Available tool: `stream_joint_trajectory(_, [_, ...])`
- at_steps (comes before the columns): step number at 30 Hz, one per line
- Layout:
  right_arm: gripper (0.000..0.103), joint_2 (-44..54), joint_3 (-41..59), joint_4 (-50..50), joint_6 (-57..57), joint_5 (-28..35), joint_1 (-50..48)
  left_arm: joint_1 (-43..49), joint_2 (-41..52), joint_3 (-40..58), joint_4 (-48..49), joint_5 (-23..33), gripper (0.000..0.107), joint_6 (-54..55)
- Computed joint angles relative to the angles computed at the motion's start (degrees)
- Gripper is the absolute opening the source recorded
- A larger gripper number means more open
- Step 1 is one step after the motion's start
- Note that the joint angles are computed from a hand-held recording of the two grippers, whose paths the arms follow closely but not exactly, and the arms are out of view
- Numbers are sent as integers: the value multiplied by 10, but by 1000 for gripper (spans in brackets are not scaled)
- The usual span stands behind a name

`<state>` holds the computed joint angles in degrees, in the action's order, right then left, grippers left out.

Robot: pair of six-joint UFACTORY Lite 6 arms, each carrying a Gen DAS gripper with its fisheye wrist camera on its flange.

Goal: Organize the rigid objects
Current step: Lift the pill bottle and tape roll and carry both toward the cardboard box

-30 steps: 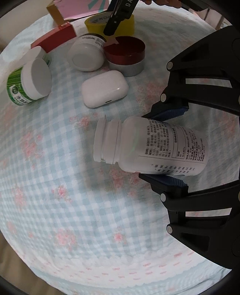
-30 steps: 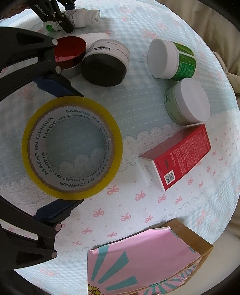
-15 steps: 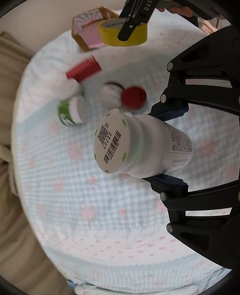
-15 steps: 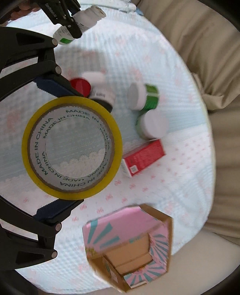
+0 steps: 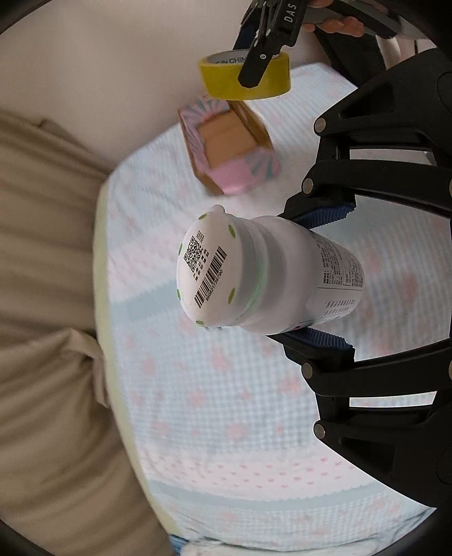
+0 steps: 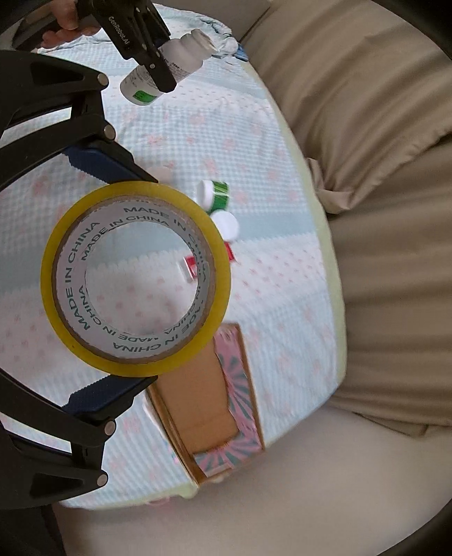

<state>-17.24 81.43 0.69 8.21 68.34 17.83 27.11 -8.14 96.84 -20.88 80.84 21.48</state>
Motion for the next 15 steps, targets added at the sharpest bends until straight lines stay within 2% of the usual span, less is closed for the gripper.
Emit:
stream_joint_trajectory(3, [95,36,78,68,-146,45,-132,-138,24,75,51,-5,47,-130])
stream_joint_trajectory(6, [95,104,164,137,-305,87,-270,-261,38,98,115,-32,47,-243])
stream_joint_trajectory(8, [95,154,212,165,-386,103,-333,-373,66,124,180,-47,47,-357])
stream_joint_trajectory(11, [95,280,339,195,-495,140,-415,-487,101,132,246,-67,47,-492])
stream_joint_trajectory(15, [95,483,576,205,-567,197,-463,-580,249,263,284,-61,47,-616])
